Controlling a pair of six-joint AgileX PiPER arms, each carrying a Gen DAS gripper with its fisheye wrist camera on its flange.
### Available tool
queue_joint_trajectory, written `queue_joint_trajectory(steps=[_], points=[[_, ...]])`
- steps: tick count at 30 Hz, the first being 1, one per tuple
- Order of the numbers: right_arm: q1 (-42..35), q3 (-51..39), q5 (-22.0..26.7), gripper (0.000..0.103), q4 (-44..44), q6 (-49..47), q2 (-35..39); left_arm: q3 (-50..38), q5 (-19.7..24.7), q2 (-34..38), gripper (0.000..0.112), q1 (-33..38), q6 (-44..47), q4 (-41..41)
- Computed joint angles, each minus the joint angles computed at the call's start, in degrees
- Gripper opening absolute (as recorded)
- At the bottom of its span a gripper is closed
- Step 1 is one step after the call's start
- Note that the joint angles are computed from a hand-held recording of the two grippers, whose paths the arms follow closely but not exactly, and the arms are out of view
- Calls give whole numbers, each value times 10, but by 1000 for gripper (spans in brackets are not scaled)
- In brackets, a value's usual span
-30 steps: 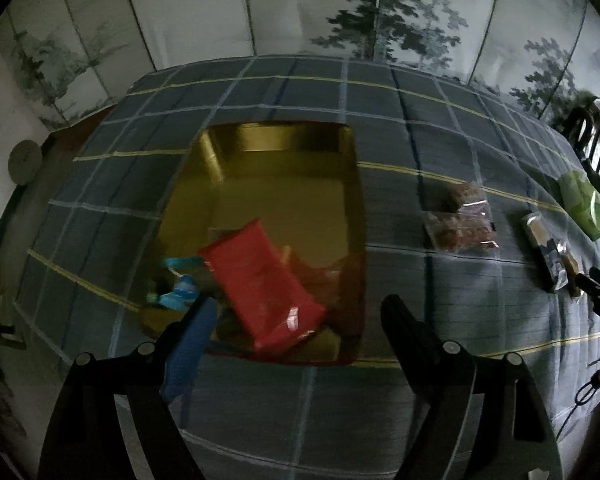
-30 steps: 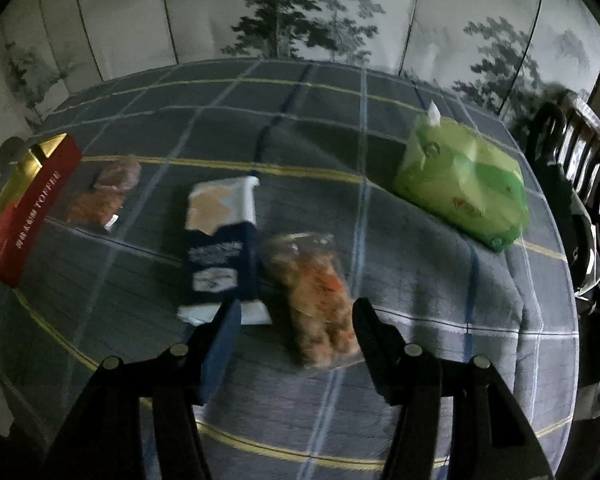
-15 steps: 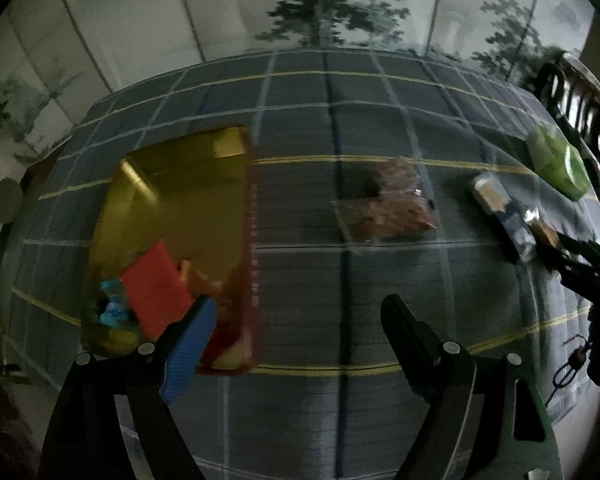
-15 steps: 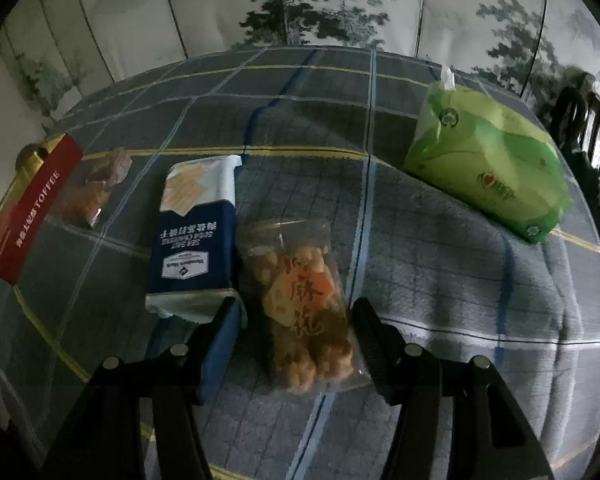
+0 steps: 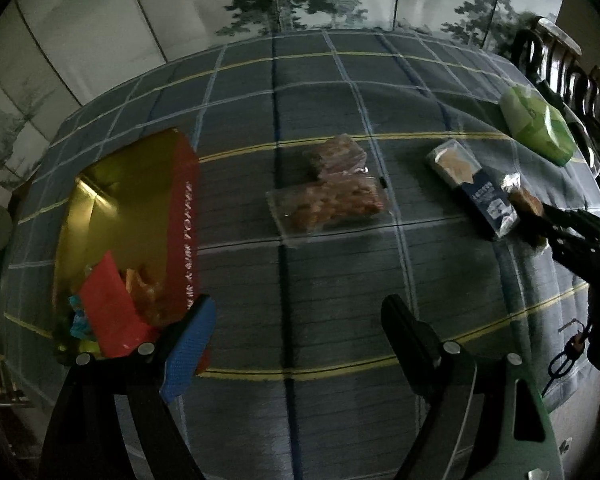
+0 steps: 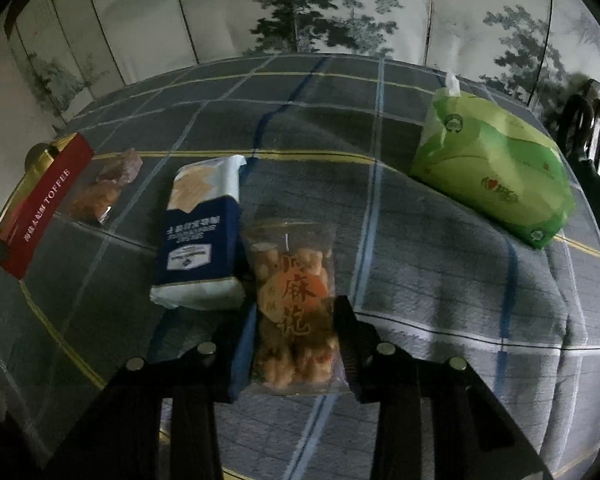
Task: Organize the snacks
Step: 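Grasp the navy soda cracker pack with the left tool while the right tool holds the dough bag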
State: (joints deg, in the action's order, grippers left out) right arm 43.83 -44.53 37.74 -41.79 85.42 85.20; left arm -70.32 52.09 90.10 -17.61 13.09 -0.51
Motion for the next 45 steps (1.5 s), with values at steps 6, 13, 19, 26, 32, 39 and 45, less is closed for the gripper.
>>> queue_joint_trajectory(steps=[6,13,19,26,32,39,45], points=[[-32,-31,-3,38,-31,21,37,1,3,11,82,-19,-13,-1],[-9,-123,-5,38,-12,-16,113,-9,7,23,82,-10,9,-55],[37,-180,2,38,-14,-27,159,-14,-19,35,82,-10,9,-81],[33,-125,9,38,-82,46,130,-34,-13,66,82,-30,-7,-123],[6,-59,28,38,-131,111,89,-51,-23,92,82,-71,-41,-127],[-8,-31,23,39,-138,125,68,-93,-18,136,82,-101,-108,-114],[-11,-33,22,39,-137,122,70,-124,-31,173,81,-125,-191,-73]])
